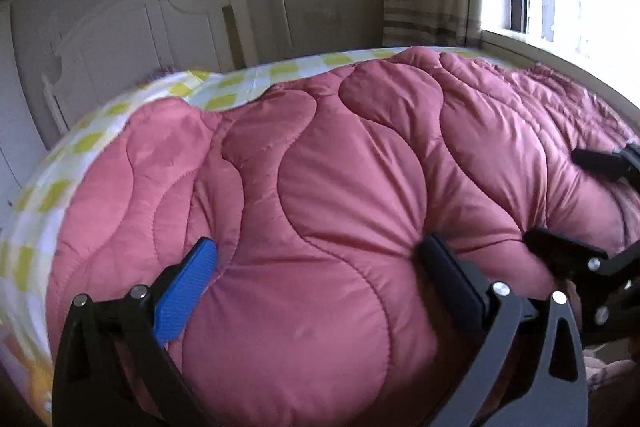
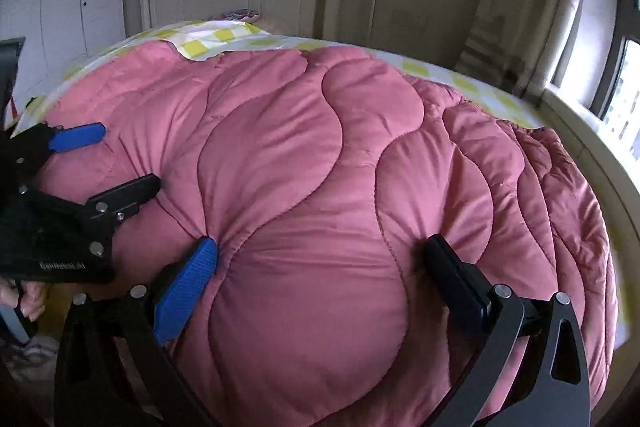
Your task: Fold large clothes
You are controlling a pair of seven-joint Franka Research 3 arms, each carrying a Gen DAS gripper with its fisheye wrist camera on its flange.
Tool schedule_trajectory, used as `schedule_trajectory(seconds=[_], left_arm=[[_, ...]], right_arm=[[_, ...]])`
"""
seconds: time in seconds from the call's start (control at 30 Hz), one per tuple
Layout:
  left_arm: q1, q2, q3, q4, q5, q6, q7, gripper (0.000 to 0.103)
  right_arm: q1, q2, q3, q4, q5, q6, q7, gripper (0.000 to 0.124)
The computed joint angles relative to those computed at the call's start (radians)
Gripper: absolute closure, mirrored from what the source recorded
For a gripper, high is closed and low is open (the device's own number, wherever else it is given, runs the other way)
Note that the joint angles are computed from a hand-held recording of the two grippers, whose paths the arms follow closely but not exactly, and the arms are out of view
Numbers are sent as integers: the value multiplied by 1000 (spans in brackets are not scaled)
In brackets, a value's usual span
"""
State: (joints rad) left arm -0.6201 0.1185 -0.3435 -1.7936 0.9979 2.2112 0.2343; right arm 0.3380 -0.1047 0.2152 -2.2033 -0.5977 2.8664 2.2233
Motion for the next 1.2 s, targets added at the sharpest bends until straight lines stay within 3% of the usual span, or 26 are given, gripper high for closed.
schedule_trajectory(seconds=[0.1, 0.23, 0.33, 0.37, 0.4, 0.43, 0.47, 0.57, 0.63, 0.73, 0.8, 0.83, 0.93, 1.0, 1.07, 1.2], left_arm=[[9, -34, 0, -16, -28, 6, 4, 2], [42, -139, -8, -101, 16, -33, -136, 2], [87, -190, -15, -167, -41, -103, -190, 2], [120, -199, -23, -187, -71, -87, -183, 2], [124, -219, 4, -232, -106, -15, -183, 2], [135, -241, 25, -280, -125, 76, -194, 2], [161, -248, 11, -297, -122, 110, -205, 2], [178, -215, -21, -253, -117, 45, -174, 2], [178, -205, -27, -244, -110, 37, -179, 2], [180, -213, -29, -254, -107, 41, -182, 2], [180, -214, -31, -257, -104, 37, -187, 2], [180, -210, -33, -255, -97, 32, -192, 2], [176, -220, -36, -260, -97, 26, -196, 2], [177, -224, -36, -266, -97, 33, -198, 2], [178, -225, -36, -268, -97, 35, -198, 2], [181, -230, -36, -276, -97, 48, -209, 2]], right_arm=[[1, -30, -12, -4, 35, -5, -26, 26], [-131, -101, 45, -23, -214, -41, 260, 26], [-182, -107, 24, -52, -149, -97, 300, 25], [-171, -96, -12, -72, -96, -64, 259, 25], [-153, -75, -51, -96, -18, 10, 190, 25], [-154, -75, -54, -103, -10, 29, 176, 25], [-173, -72, -24, -85, -40, -8, 199, 25], [-168, -58, -14, -59, -72, -46, 220, 25], [-142, -61, -39, -63, 6, -43, 158, 25], [-131, -66, -22, 4, 39, -187, 145, 26], [-121, -47, -20, 63, 19, -180, 141, 26], [-108, -22, -18, 111, 11, -161, 113, 26], [-58, 89, -20, 273, 2, -207, 37, 26], [-25, 210, -19, 416, 2, -268, -29, 26], [19, 328, -42, 534, 105, -361, -142, 26], [24, 380, -61, 554, 218, -337, -174, 25]])
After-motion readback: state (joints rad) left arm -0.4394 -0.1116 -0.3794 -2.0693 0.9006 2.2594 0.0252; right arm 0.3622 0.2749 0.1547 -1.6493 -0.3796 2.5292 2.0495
